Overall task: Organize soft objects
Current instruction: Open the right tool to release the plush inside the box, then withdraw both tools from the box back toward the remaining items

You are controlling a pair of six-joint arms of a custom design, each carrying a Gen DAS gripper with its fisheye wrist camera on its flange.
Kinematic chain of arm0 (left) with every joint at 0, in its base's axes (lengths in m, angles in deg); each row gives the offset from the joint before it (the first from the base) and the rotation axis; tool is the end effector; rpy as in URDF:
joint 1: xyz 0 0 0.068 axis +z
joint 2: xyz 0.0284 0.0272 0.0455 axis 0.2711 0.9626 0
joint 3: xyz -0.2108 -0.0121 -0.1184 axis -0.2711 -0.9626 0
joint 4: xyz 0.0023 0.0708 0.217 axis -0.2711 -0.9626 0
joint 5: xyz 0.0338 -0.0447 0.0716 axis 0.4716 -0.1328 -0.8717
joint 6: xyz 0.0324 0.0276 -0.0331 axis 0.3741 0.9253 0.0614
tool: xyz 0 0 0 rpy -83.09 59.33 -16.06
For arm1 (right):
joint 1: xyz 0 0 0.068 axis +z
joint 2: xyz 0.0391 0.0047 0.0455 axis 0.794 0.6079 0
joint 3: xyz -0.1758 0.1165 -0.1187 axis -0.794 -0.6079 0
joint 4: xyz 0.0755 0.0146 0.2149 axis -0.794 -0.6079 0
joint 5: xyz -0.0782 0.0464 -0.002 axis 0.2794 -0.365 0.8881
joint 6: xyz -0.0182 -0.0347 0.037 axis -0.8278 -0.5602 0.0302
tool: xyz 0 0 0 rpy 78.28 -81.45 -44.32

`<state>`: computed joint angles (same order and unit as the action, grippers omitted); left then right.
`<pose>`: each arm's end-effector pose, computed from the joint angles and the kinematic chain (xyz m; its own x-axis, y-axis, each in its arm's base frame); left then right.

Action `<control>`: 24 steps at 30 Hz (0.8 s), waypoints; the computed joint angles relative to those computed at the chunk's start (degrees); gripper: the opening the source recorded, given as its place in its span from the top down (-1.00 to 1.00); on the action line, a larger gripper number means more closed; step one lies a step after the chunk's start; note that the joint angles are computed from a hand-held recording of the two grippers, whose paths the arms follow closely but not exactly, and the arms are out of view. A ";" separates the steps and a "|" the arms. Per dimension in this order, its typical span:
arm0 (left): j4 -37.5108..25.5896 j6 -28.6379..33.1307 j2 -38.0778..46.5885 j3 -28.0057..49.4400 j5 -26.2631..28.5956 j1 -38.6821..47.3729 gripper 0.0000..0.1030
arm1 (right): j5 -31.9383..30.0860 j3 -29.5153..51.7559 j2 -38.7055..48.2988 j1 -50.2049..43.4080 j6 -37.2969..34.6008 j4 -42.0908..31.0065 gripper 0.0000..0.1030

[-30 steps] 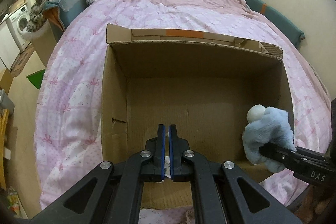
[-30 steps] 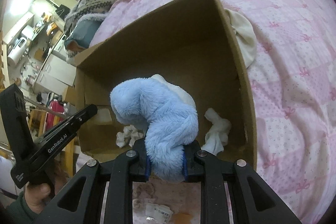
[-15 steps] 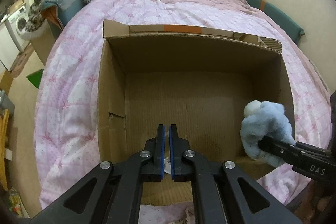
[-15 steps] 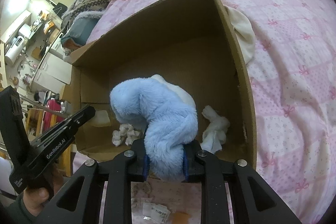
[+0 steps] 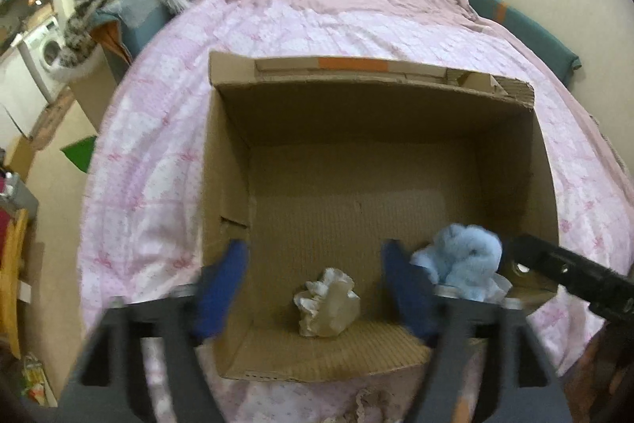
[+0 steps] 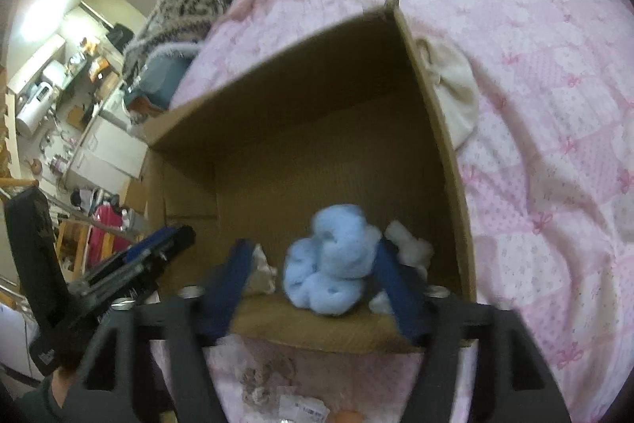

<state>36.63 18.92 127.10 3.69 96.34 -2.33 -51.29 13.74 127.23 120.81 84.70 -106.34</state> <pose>0.2779 -0.0994 0.1473 -0.6367 0.5165 -0.5726 0.6435 0.7650 -0.0255 0.1188 0.2430 0.1318 -0.5794 0.6975 -0.4217 0.4921 0.7118 0.5012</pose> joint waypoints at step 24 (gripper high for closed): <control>-7.15 5.94 -9.07 -2.70 0.91 6.31 -0.54 | -0.27 2.70 -1.41 5.77 7.90 -8.92 -0.43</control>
<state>29.48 24.86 118.03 0.98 97.25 3.98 -51.55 16.43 125.81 126.58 92.61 -115.26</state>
